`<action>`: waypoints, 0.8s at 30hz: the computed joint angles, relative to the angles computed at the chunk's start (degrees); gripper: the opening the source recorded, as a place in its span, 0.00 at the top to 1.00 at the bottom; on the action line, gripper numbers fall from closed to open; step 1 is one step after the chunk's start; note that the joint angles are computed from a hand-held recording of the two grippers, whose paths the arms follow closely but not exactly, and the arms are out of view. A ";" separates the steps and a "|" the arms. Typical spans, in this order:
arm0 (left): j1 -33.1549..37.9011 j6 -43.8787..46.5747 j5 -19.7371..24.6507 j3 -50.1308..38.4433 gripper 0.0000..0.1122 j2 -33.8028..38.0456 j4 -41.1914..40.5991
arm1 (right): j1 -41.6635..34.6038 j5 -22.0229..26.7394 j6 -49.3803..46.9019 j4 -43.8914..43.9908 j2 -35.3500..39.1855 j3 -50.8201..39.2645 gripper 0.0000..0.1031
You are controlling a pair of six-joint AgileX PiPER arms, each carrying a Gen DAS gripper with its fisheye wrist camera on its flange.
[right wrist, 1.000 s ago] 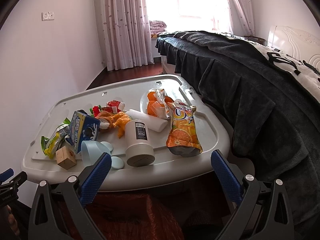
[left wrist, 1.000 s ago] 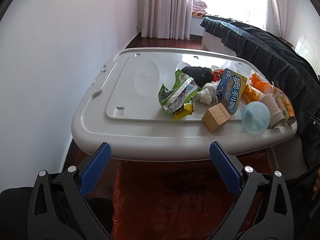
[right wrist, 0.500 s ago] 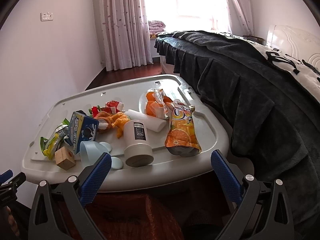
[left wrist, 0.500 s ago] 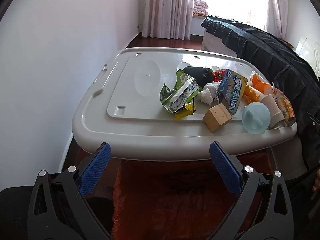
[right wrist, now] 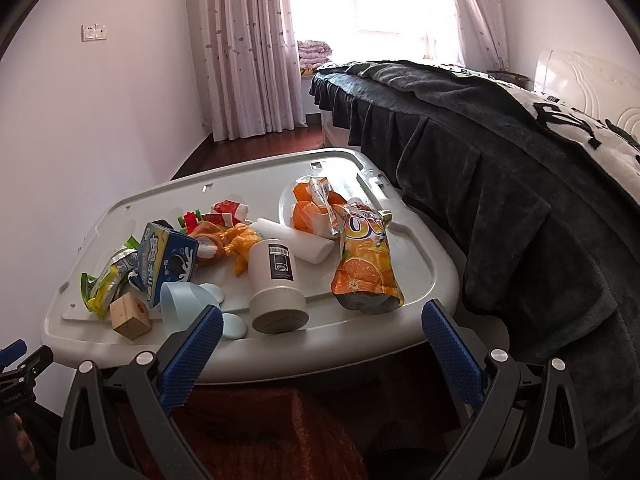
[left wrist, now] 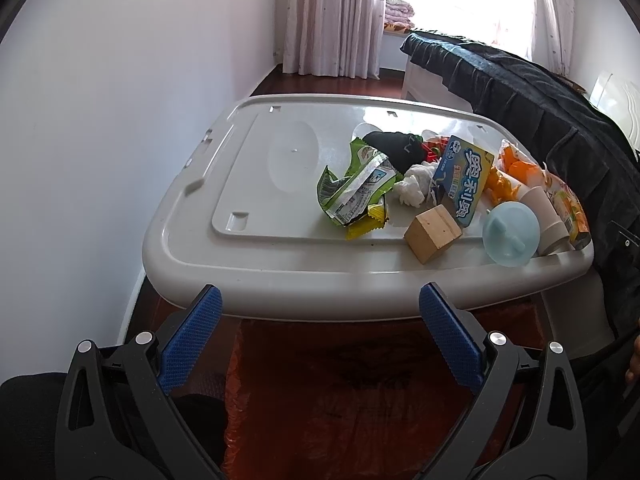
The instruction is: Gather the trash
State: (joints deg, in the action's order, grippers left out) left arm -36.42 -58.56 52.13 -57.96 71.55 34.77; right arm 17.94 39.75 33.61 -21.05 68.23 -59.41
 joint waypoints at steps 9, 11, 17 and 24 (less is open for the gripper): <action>-0.99 3.80 3.56 -6.10 0.14 1.16 -0.66 | -7.10 2.45 -16.66 13.75 4.00 -8.52 0.05; -0.29 5.83 3.51 -8.55 0.14 1.99 -0.71 | -11.05 5.06 -24.29 20.39 7.77 -14.45 0.05; 0.92 7.40 2.73 -14.69 0.14 7.55 -0.30 | -17.56 13.15 -30.97 27.08 23.52 -32.27 0.05; -1.09 6.74 1.54 -12.38 0.14 10.46 3.02 | -19.40 15.10 -30.04 26.89 31.25 -35.36 0.05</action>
State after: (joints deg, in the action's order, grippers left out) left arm -37.51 -51.83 53.67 -70.35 82.01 37.80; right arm -1.46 54.85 3.57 5.84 99.48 -94.77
